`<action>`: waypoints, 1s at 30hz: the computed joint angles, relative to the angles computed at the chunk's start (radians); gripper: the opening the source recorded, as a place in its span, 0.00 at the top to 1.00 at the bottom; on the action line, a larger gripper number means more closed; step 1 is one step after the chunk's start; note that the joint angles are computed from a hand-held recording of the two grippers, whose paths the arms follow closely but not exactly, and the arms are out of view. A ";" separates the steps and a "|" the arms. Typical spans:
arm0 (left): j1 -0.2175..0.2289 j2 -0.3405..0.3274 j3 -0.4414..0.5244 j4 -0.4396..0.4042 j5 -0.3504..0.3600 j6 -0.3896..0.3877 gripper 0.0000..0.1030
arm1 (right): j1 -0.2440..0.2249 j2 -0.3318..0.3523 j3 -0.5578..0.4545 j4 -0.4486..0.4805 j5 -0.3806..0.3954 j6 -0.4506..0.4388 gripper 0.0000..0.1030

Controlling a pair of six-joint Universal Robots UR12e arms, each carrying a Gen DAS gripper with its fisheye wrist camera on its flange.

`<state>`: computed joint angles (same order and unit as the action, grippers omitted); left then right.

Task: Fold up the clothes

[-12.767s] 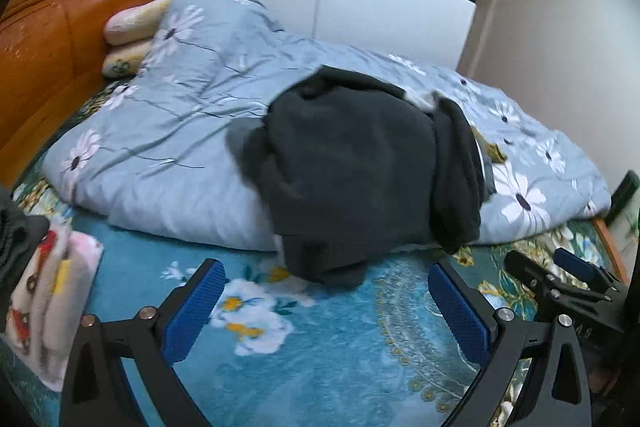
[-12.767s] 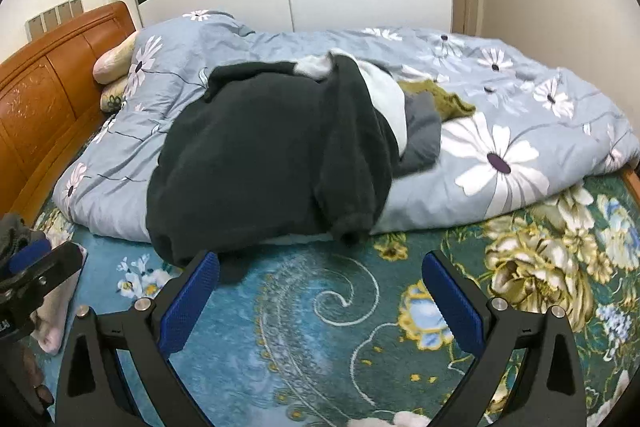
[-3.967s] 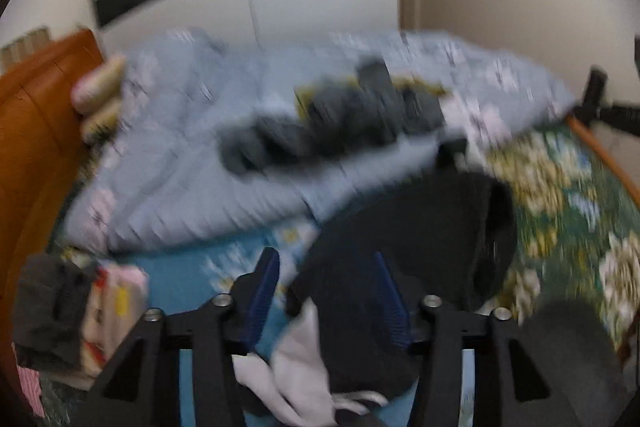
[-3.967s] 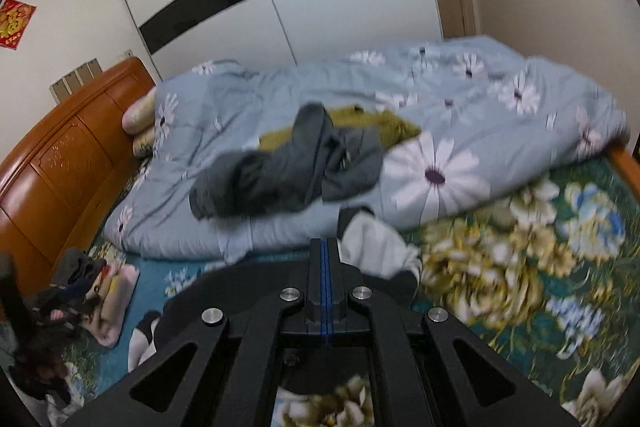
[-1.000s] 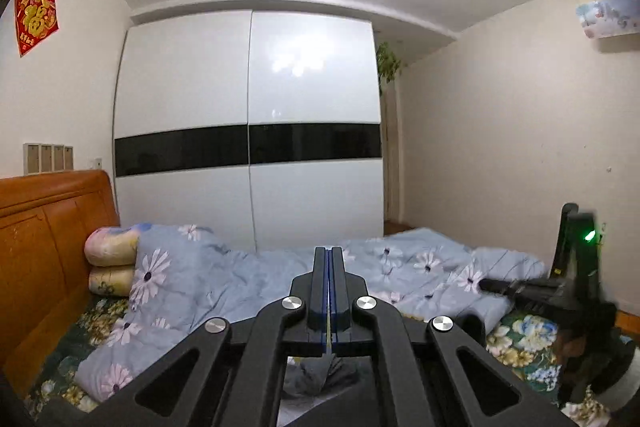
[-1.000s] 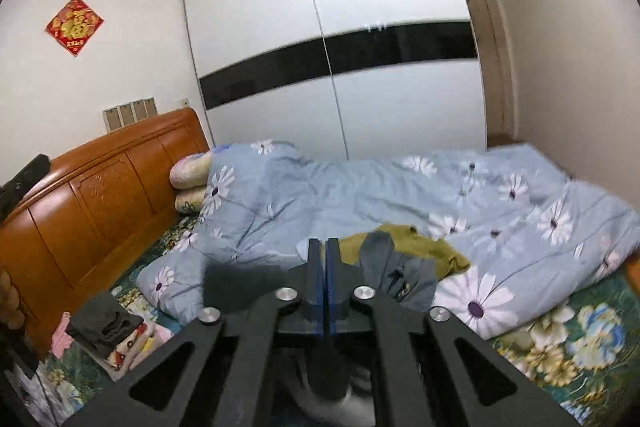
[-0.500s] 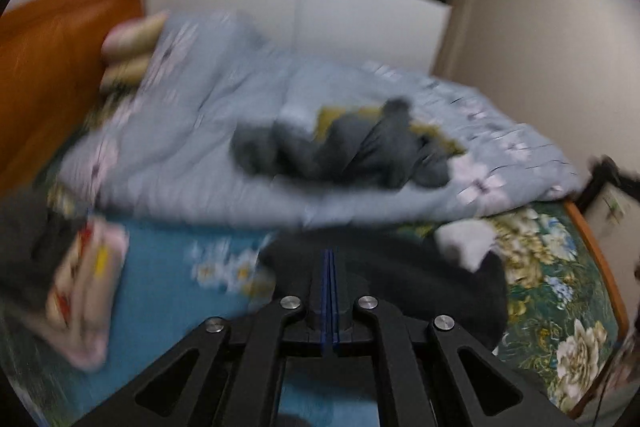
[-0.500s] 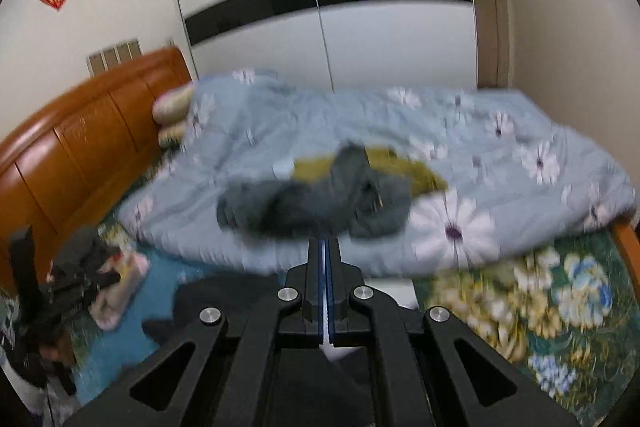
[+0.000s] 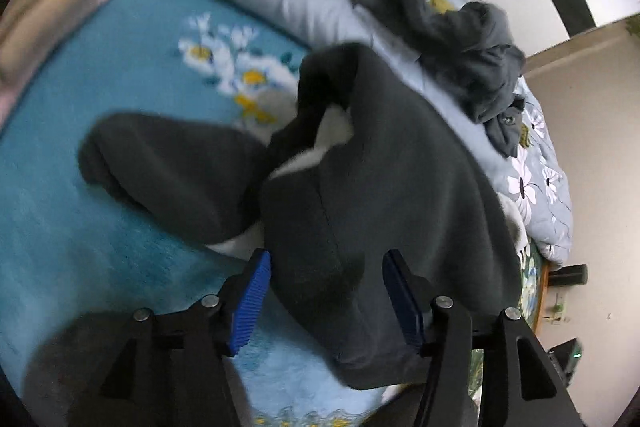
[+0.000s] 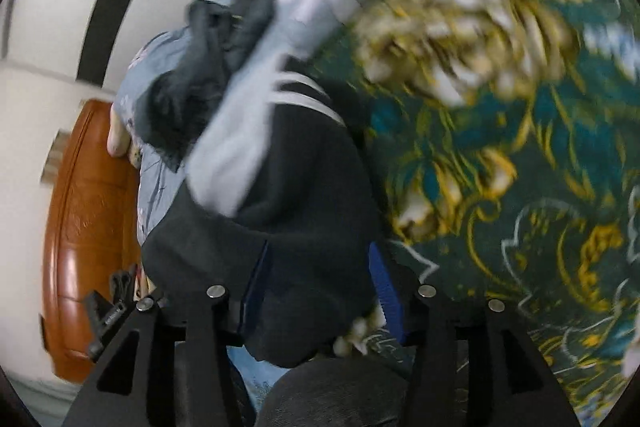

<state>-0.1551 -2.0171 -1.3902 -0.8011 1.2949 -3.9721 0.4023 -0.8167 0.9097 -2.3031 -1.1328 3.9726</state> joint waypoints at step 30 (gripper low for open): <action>0.007 0.069 0.032 0.560 -0.099 0.071 0.93 | -0.005 0.310 -0.567 -0.523 0.301 0.295 0.93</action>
<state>-0.1482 -1.9481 -1.3580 -0.2414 1.1960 -3.9014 0.3976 -0.5063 0.3430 -2.8258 -0.8320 4.2679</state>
